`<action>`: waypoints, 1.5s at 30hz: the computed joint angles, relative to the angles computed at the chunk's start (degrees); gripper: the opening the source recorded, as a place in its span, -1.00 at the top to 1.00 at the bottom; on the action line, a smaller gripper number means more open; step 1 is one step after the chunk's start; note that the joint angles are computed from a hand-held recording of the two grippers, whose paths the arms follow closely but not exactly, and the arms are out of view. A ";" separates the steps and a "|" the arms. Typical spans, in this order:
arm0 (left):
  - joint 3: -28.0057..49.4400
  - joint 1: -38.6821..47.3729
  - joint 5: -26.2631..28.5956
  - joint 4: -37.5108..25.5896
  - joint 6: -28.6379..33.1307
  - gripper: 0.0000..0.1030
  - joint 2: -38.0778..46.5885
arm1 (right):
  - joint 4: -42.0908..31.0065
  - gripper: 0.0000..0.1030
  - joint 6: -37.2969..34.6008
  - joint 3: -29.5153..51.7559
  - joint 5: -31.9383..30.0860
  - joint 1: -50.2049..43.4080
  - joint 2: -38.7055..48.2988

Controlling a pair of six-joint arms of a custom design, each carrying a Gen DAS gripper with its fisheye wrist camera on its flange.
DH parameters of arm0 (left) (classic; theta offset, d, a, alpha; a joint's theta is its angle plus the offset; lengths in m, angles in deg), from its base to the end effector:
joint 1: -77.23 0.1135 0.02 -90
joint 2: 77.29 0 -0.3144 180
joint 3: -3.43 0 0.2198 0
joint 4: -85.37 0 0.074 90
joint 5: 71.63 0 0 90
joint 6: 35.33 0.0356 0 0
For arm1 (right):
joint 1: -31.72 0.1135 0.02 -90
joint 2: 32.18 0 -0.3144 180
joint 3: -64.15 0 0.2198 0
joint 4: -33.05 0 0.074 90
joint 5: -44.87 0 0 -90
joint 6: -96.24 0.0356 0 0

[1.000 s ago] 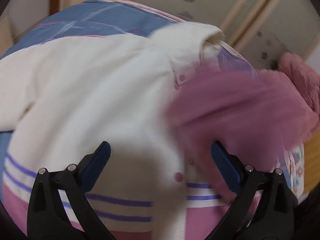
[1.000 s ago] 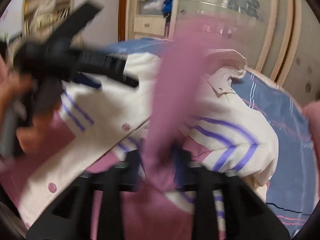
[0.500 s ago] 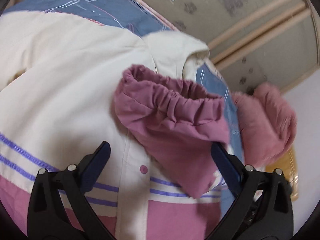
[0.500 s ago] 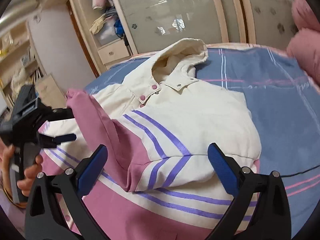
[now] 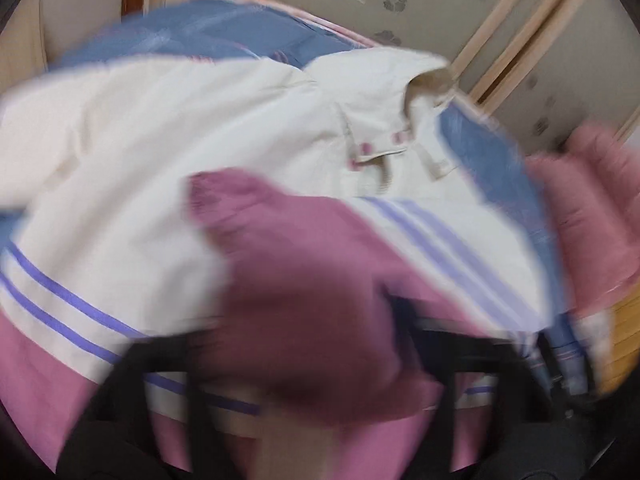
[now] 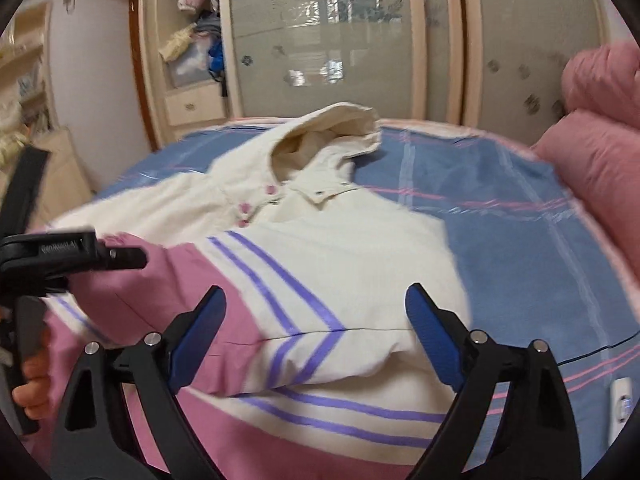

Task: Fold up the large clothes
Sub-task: 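Grasp the other pink sleeve cuff with the left gripper and fold it across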

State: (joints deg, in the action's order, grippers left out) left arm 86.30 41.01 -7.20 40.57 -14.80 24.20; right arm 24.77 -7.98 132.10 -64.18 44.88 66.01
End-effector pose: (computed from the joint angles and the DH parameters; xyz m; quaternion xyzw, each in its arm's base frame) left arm 0.2821 -0.1876 0.2565 -0.3203 0.8949 -0.0486 0.3070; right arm 0.3274 0.0885 0.2470 -0.2801 0.8461 0.1451 0.4297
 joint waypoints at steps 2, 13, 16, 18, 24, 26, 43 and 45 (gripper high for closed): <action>4.19 -1.09 -3.61 -6.04 2.05 0.56 2.33 | 0.60 -0.78 -1.11 -0.27 1.91 1.03 0.57; 14.04 2.99 -15.58 -21.03 4.53 0.51 7.85 | -9.12 -0.78 3.76 9.68 -7.09 -1.72 8.67; 13.45 3.00 -16.57 -20.13 4.22 0.32 9.45 | -7.96 -0.82 6.85 11.79 -4.82 -2.16 11.31; 12.96 2.23 -16.41 -20.99 2.33 0.08 9.66 | -12.21 -0.90 7.91 15.64 -2.73 -2.07 14.60; 21.38 0.32 -19.31 -28.69 1.41 0.12 14.10 | -18.52 -0.90 8.35 19.97 3.81 -0.99 16.76; 22.67 0.10 -19.22 -29.31 1.70 0.25 14.48 | -17.88 -0.90 8.97 19.33 3.40 -1.43 15.99; 24.03 0.31 -23.38 -24.18 5.31 0.37 7.29 | -1.83 -0.92 -4.73 8.31 21.71 7.14 13.27; 24.04 -0.17 -23.41 -24.33 5.53 0.34 7.48 | -0.20 -0.92 -4.27 8.40 25.58 7.68 14.67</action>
State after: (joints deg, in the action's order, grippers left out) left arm 110.34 40.84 -30.60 16.24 -9.27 31.69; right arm 24.58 -12.26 140.50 -38.60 52.56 80.68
